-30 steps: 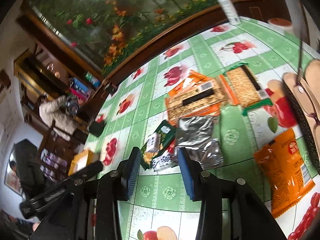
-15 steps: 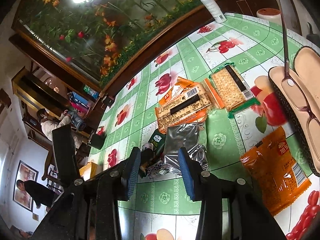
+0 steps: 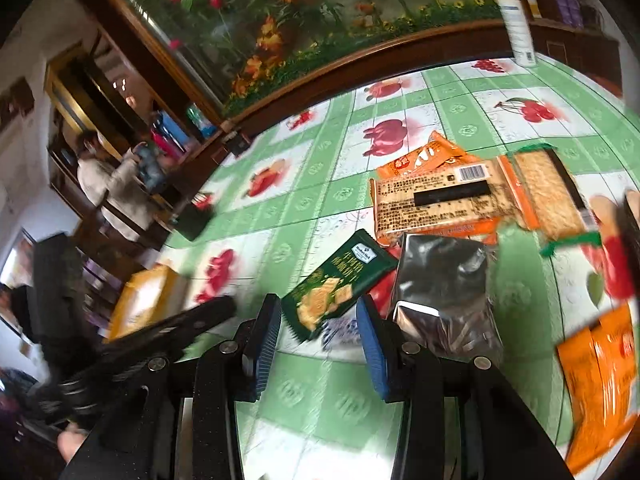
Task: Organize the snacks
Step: 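Grasp another white milk cube with the left tool while the right tool grasps a cube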
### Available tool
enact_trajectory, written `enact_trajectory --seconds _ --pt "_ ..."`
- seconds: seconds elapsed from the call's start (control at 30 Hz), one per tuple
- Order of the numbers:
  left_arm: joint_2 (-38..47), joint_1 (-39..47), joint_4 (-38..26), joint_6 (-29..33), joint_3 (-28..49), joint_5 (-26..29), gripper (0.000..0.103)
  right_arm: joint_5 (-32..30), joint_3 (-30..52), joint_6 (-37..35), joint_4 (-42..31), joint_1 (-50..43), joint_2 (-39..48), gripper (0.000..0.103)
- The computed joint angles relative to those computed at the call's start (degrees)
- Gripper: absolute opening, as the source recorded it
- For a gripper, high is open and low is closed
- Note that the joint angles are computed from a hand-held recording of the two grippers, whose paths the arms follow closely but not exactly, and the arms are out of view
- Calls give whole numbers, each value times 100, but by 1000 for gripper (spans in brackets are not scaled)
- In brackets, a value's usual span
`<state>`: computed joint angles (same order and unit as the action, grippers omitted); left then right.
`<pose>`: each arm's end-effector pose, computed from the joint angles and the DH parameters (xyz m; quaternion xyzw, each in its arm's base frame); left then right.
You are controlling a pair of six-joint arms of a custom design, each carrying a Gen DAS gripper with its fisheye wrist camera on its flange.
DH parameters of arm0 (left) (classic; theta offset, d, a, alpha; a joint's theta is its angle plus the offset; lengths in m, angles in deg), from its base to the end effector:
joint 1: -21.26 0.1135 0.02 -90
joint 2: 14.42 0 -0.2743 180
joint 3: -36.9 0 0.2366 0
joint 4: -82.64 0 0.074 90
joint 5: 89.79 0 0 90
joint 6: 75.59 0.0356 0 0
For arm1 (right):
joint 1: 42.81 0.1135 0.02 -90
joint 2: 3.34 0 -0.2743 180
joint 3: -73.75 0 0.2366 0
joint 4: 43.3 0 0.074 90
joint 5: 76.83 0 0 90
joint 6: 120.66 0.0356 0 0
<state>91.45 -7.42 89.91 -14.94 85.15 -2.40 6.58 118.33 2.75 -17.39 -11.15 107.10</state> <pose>0.2566 -0.1385 0.0932 -0.0132 0.9404 -0.1457 0.3069 0.2501 0.1590 0.0844 -0.0105 0.9049 0.2710 0.3280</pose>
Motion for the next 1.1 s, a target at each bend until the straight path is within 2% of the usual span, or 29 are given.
enact_trajectory --seconds 0.07,0.13,0.17,0.23,0.3,0.37,0.4,0.47,0.5,0.6,0.77,0.83,0.97,1.1 --pt "36 54 67 40 -8 146 18 -34 282 -49 -157 -12 354 43" --pt "5 11 84 91 -37 66 18 120 366 -182 -270 19 475 43" --pt "-44 -1 100 109 -76 31 18 0 387 -206 -349 0 491 43" --pt "-171 21 164 122 -183 13 18 -553 338 -269 -395 -115 433 44" --pt "-293 98 208 124 -274 30 18 -1453 68 -256 52 -248 378 44" --pt "-334 148 229 105 -302 79 18 -1591 -17 -122 222 -279 358 44" --pt "-339 159 214 115 -292 106 18 -1427 -22 -109 195 -242 334 44" --pt "-375 145 192 146 -292 118 18 -506 28 -229 -113 -13 184 44" --pt "-411 128 192 157 -304 101 18 -375 74 -307 -186 49 199 44" --pt "-493 103 203 159 -339 31 18 -521 132 -271 25 127 392 44" --pt "-508 167 226 128 -368 100 18 -1 528 -736 -501 697 580 41" --pt "-510 186 246 136 -385 116 18 348 669 -882 -801 914 657 21" --pt "-530 199 335 127 -430 149 18 1104 629 -987 -923 1244 553 20" --pt "-599 92 443 119 -492 14 18 1356 182 -773 -484 1228 176 20"
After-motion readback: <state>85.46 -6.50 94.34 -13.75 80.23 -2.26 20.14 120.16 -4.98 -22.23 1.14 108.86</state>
